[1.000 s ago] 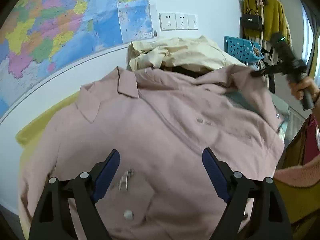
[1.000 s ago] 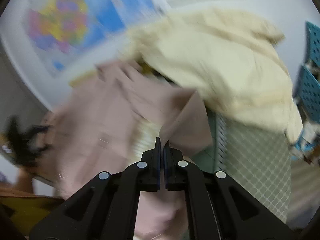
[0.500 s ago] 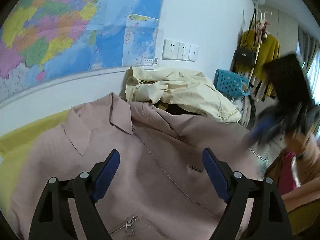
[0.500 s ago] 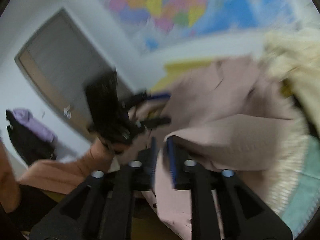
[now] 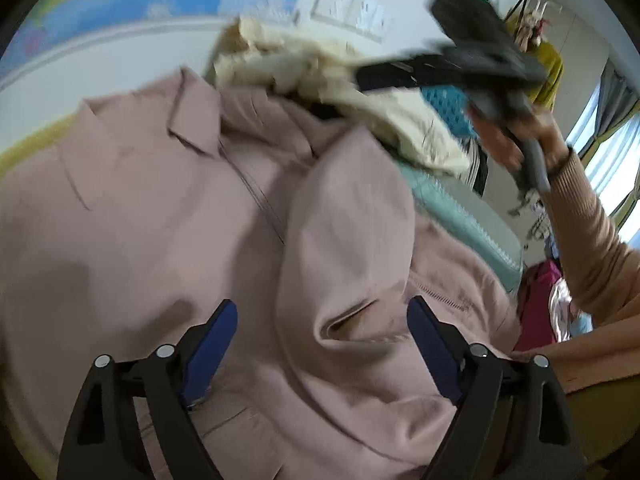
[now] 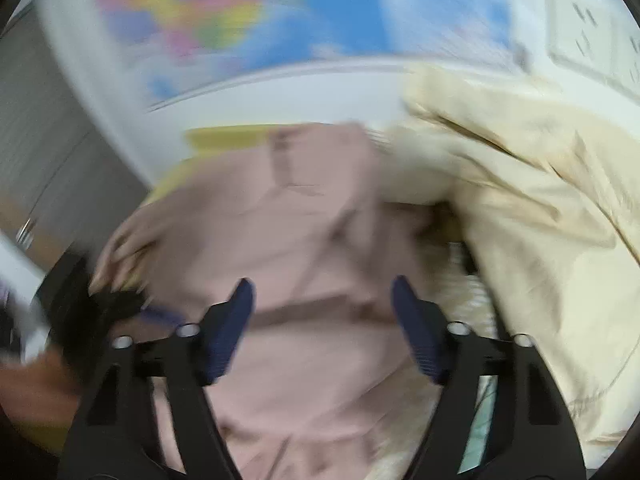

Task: Fold large clothes
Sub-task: 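Release the folded hem from the right tool onto the jacket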

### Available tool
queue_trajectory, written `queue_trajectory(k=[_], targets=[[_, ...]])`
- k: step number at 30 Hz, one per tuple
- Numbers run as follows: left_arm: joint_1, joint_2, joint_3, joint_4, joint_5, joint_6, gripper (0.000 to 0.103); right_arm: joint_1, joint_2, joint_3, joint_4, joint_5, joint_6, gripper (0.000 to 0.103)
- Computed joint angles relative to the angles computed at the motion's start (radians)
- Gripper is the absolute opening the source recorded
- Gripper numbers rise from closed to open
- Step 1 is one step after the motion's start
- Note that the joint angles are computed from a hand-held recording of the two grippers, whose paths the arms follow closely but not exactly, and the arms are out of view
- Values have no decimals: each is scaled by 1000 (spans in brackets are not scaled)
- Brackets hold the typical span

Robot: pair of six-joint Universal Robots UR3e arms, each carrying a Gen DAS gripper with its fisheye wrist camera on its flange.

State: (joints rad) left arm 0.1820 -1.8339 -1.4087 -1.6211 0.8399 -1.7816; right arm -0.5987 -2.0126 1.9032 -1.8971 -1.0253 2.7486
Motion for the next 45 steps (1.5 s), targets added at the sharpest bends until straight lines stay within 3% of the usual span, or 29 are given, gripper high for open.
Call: queue_trajectory(k=[3, 5, 6, 7, 10, 14, 16, 17, 18, 19, 20, 21, 22, 23, 25, 26, 28, 31, 35, 37, 38, 39, 40, 42, 45], targets=[[-47, -40, 18, 28, 60, -58, 83, 80, 213, -10, -180, -130, 71, 55], [-64, -53, 20, 55, 93, -81, 62, 105, 318, -30, -215, -157, 85, 45], [-64, -59, 26, 51, 103, -82, 36, 116, 338, -31, -223, -168, 86, 22], [-61, -64, 37, 40, 105, -81, 17, 121, 357, -31, -232, -166, 81, 4], [-31, -56, 73, 44, 85, -105, 5, 46, 285, -14, -205, -56, 45, 4], [48, -67, 173, 89, 21, -162, 5, -150, 107, -3, -60, 147, 14, 2], [65, -111, 251, 158, 19, -231, 7, -206, 62, 7, -23, 185, 18, 2], [52, -143, 285, 235, 54, -294, 10, -178, 93, 6, -83, 151, 71, 2], [34, -194, 347, 283, 97, -349, 17, -151, 102, 16, -129, 99, 109, 2], [25, -234, 401, 284, 117, -363, 36, -136, 121, 30, -157, 63, 132, 2], [8, -271, 433, 327, 149, -395, 48, -141, 138, 40, -148, 66, 137, 2], [-16, -293, 424, 446, 216, -456, 52, -146, 148, 56, -161, 68, 147, 2], [-26, -299, 417, 486, 245, -463, 54, -173, 140, 74, -152, 81, 135, 3], [-28, -316, 450, 443, 253, -430, 57, -207, 124, 72, -110, 102, 100, 5], [2, -337, 521, 270, 197, -340, 75, -243, 57, 95, -83, 106, 76, 12], [13, -316, 493, 251, 179, -311, 78, -251, 6, 108, -72, 112, 44, 16], [31, -246, 372, 278, 176, -236, 79, -225, -83, 132, -88, 105, 23, 47], [58, -157, 211, 303, 195, -112, 89, -100, -150, 157, -150, 56, -28, 66], [33, -135, 74, 433, 303, -77, 86, 212, 56, 148, -387, -118, 35, 72], [24, -156, 80, 461, 320, -87, 58, 324, 202, 120, -489, -236, 61, 71], [30, -168, 109, 444, 303, -91, 50, 353, 259, 110, -527, -281, 65, 70], [30, -176, 122, 476, 306, -118, 33, 390, 312, 100, -574, -358, 78, 65], [15, -185, 130, 530, 323, -157, 23, 411, 352, 86, -590, -402, 88, 54], [12, -219, 193, 576, 336, -219, 22, 397, 396, 69, -582, -445, 85, 42], [0, -294, 324, 631, 356, -312, 27, 389, 452, 96, -675, -605, 105, 36]])
